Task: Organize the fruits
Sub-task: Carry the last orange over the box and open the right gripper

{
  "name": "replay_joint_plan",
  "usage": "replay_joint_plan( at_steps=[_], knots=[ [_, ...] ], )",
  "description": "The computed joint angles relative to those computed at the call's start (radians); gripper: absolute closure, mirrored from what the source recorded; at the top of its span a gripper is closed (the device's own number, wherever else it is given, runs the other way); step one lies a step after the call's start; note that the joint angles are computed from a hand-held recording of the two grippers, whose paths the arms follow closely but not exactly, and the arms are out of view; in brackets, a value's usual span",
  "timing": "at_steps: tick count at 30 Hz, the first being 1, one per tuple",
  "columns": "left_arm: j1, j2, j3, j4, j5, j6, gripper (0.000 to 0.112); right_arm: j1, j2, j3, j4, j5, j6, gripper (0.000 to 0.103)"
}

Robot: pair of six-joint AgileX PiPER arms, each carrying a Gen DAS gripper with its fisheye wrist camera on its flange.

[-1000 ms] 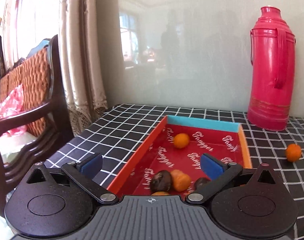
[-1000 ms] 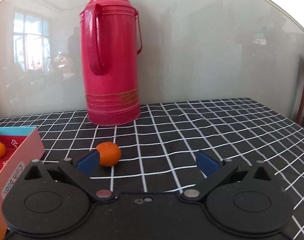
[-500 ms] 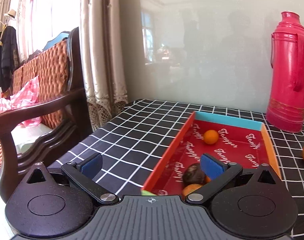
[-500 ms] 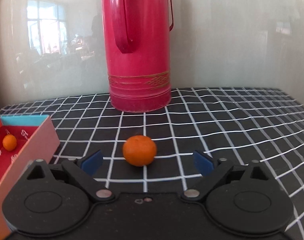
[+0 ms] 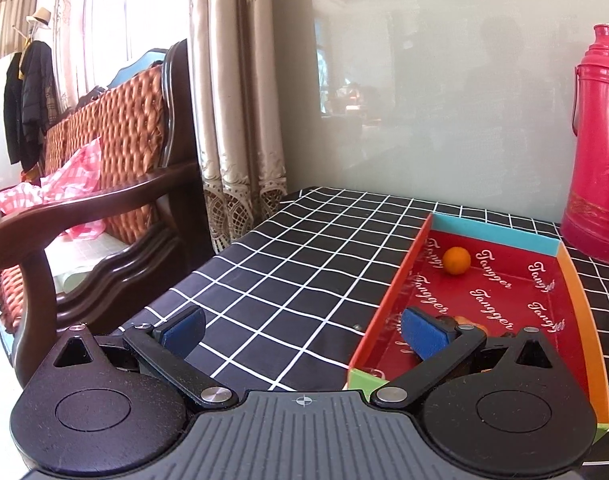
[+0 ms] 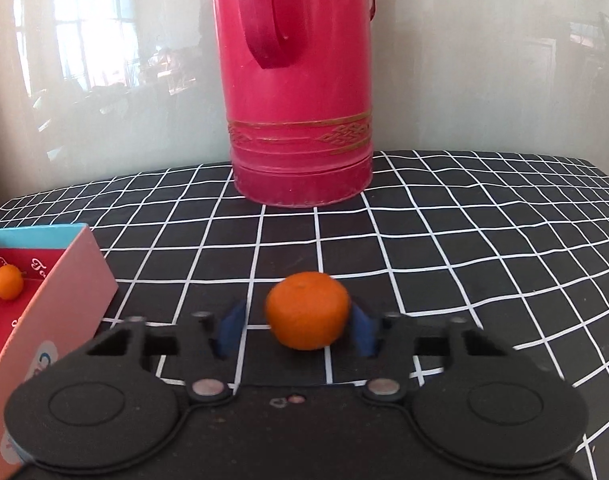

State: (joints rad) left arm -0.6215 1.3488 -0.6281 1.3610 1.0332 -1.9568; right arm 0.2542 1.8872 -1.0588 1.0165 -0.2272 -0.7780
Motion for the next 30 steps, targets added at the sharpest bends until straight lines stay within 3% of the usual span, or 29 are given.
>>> replay_joint_plan(
  at_steps=[6, 17, 25, 30],
  knots=[
    [0.006, -0.008, 0.006, -0.008, -0.003, 0.006, 0.009, -0.008, -0.016, 0.020, -0.077, 0.005, 0.074, 0.070],
    [-0.006, -0.030, 0.015, -0.028, 0.020, 0.030, 0.009, 0.025, -0.197, 0.215, -0.725, -0.100, 0.661, 0.070],
    [-0.009, -0.099, 0.073, -0.039, 0.062, 0.039, 0.009, 0.084, -0.281, 0.273, -0.990, -0.152, 0.862, 0.070],
    [0.038, -0.168, 0.122, -0.050, 0.058, 0.055, 0.009, 0.169, -0.253, 0.237, -1.053, -0.138, 0.869, 0.070]
  ],
)
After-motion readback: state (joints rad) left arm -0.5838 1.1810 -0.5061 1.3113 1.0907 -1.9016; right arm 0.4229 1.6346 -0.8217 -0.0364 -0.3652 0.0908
